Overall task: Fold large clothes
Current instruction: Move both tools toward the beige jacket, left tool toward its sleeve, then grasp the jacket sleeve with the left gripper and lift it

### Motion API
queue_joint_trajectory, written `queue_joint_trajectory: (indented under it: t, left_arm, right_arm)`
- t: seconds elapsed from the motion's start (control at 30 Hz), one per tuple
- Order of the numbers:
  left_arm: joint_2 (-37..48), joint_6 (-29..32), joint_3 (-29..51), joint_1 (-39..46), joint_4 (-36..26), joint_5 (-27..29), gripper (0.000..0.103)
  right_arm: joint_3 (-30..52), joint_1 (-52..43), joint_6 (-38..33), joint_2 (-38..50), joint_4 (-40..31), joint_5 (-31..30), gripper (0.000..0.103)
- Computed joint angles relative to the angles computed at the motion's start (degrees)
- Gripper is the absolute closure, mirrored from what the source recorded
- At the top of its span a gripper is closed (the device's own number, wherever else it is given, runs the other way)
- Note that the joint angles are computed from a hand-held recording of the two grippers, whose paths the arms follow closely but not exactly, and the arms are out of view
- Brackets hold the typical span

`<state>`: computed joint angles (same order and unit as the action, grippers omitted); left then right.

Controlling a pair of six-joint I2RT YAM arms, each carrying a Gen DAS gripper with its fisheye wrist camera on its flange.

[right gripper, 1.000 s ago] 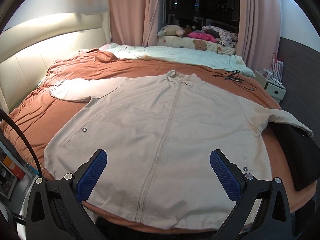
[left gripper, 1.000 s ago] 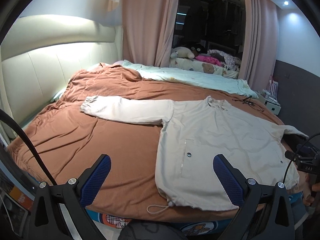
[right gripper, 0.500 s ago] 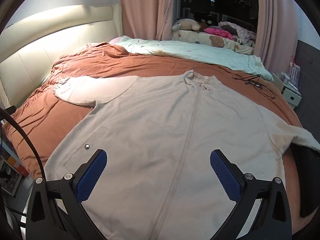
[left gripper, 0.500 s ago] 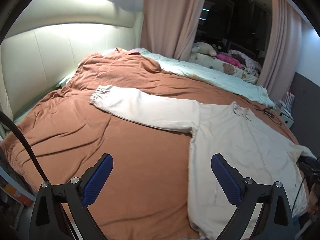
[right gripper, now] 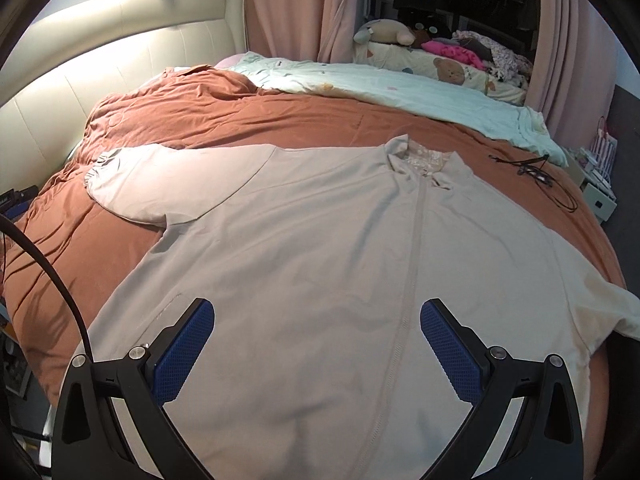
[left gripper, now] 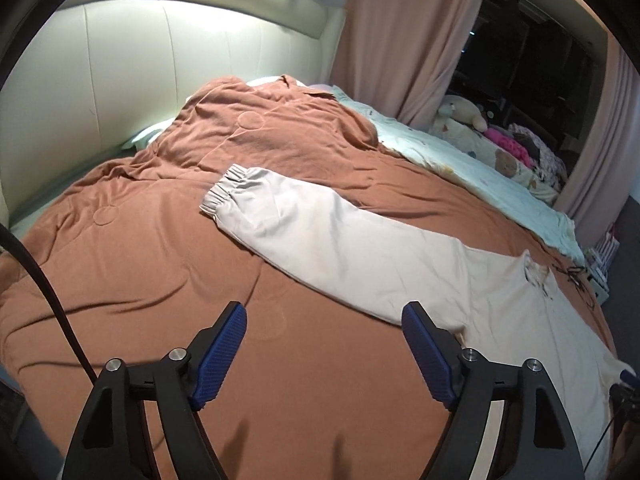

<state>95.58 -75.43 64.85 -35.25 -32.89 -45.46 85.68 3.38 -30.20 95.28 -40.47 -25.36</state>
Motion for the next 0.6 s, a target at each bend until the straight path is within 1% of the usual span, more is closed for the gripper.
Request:
queue_joint_trajectory:
  t: [0.1,0.13,0.17,0.23,0.3,0.33,0.37,0.4,0.5,0.6]
  left_arm:
    - [0.21,5.8,-2.65,5.68,6.52,3.88,0.029]
    - [0.32,7.2,-3.6,7.49,8.57,5.28,0.034]
    - [0.41,8.57,-4.73,9.54,10.93,6.92,0.036]
    - [0.99,10.26,-6.94,13.67,15.43,10.47,0.043]
    - [2.37,12.19,-8.15,17.36,19.31,13.67,0.046]
    - [3.2,12.99,-8.35,18.93,20.5,14.89,0.046]
    - [4.2,13.77,-8.5,20.69,21.86,16.35,0.046]
    - [4.73,14.21,-8.98,21.98,23.11,17.43,0.047]
    - [8.13,14.34,-8.78,26.65,26.32,21.36,0.047]
    - [11.77,13.75,-8.6,30.6,29.64,25.1,0.052]
  right_arm:
    - [1.91,3.18,1.79,3.07,0.98,2.14,0.0]
    - [3.28,3.88,2.11,4.28,0.61,2.6,0.0]
    - [3.82,4.57,2.4,5.02,0.47,2.86,0.0]
    - [5.7,6.36,3.26,7.18,0.39,3.5,0.006]
    - [7.58,7.92,3.94,9.2,-0.04,3.98,0.009]
    - [8.81,8.51,4.2,10.32,-0.31,4.11,0.014]
    - [10.08,9.25,4.45,11.58,-0.63,4.26,0.017]
    - [11.79,10.18,4.86,13.24,-1.22,4.61,0.021]
    - [14.29,12.22,6.83,16.14,-1.02,5.29,0.025]
    - [18.19,13.91,8.82,19.67,-2.5,5.11,0.031]
